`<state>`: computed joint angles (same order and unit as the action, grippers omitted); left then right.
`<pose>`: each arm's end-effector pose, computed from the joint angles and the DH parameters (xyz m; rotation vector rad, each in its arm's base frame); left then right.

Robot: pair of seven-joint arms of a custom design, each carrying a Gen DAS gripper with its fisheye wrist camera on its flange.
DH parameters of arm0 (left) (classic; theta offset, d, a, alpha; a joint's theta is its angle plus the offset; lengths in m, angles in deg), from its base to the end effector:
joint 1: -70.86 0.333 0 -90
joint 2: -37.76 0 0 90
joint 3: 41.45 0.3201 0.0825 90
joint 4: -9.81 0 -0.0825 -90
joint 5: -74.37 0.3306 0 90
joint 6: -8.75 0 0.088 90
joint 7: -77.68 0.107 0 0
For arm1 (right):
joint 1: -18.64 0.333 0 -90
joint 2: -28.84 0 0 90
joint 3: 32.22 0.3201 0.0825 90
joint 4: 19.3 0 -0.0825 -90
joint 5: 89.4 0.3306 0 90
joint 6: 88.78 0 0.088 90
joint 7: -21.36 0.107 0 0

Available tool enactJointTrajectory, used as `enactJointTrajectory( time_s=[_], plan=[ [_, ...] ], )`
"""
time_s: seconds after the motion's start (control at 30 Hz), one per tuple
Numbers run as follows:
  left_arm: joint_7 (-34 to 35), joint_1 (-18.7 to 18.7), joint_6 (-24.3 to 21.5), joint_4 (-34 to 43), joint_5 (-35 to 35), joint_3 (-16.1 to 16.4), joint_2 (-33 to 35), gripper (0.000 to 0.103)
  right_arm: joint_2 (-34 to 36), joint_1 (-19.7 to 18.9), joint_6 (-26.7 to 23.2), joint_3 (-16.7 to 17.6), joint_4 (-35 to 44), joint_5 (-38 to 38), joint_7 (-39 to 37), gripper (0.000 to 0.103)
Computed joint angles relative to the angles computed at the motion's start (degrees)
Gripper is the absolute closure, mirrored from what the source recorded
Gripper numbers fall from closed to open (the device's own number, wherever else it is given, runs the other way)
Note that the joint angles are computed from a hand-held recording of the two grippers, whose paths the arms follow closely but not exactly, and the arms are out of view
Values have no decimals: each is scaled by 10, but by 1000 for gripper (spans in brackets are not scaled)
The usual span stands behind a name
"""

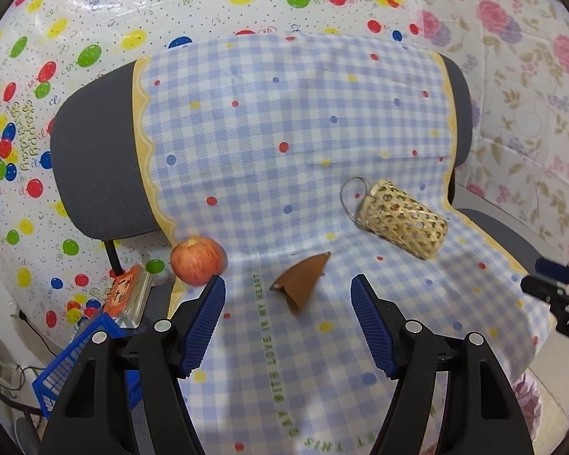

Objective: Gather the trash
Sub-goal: 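Move both grippers back over the chair toward the brown piece and bamboo basket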

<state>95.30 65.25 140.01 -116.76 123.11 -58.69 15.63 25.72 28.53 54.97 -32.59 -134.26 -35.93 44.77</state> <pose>0.3943 -0.1709 0.6031 -1.8830 1.2257 -0.5233 0.5263 0.0819 0.5635 -2.0617 0.9504 -0.3388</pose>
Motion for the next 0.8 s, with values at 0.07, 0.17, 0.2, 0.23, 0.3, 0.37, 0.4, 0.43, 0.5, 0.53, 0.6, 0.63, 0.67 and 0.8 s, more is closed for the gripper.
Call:
enactJointTrajectory(
  time_s=[0.07, 0.17, 0.2, 0.23, 0.3, 0.37, 0.4, 0.43, 0.5, 0.53, 0.6, 0.63, 0.67, 0.8],
  plan=[
    [3, 3, 12, 1, 0, 8, 8, 34, 18, 3, 4, 5, 24, -3, 11, 51],
    [-2, 9, 30, -3, 4, 14, 23, 34, 42, 5, 8, 12, 51, -12, 28, 48],
    [-4, 10, 34, -4, 6, 15, 29, 34, 49, 5, 10, 15, 58, -15, 33, 47],
    [-7, 11, 37, -6, 8, 16, 35, 34, 56, 5, 11, 17, 63, -19, 37, 47],
    [-14, 12, 55, -15, 8, 22, 44, 34, 67, 5, 13, 22, 68, -28, 46, 42],
    [-23, 13, 68, -24, 8, 25, 51, 34, 75, 3, 13, 25, 71, -33, 50, 39],
    [-29, 14, 76, -30, 6, 27, 54, 34, 78, 2, 12, 26, 70, -35, 51, 39],
    [-31, 14, 82, -34, 4, 30, 56, 34, 81, 1, 12, 27, 70, -37, 52, 39],
    [-32, 15, 106, -44, -7, 40, 62, 35, 86, -2, 12, 28, 70, -40, 55, 39],
    [-31, 17, 115, -48, -9, 42, 64, 37, 88, -3, 12, 29, 70, -40, 56, 39],
    [-30, 22, 126, -49, -12, 46, 72, 47, 94, -5, 16, 31, 72, -44, 58, 39],
    [-30, 24, 135, -50, -12, 48, 75, 51, 96, -5, 20, 32, 72, -45, 59, 39],
    [-29, 26, 145, -51, -16, 51, 78, 56, 98, -5, 22, 33, 73, -46, 59, 42],
    [-8, 33, 183, -48, -51, 67, 102, 69, 107, -7, 24, 36, 83, -51, 64, 51]
  ],
)
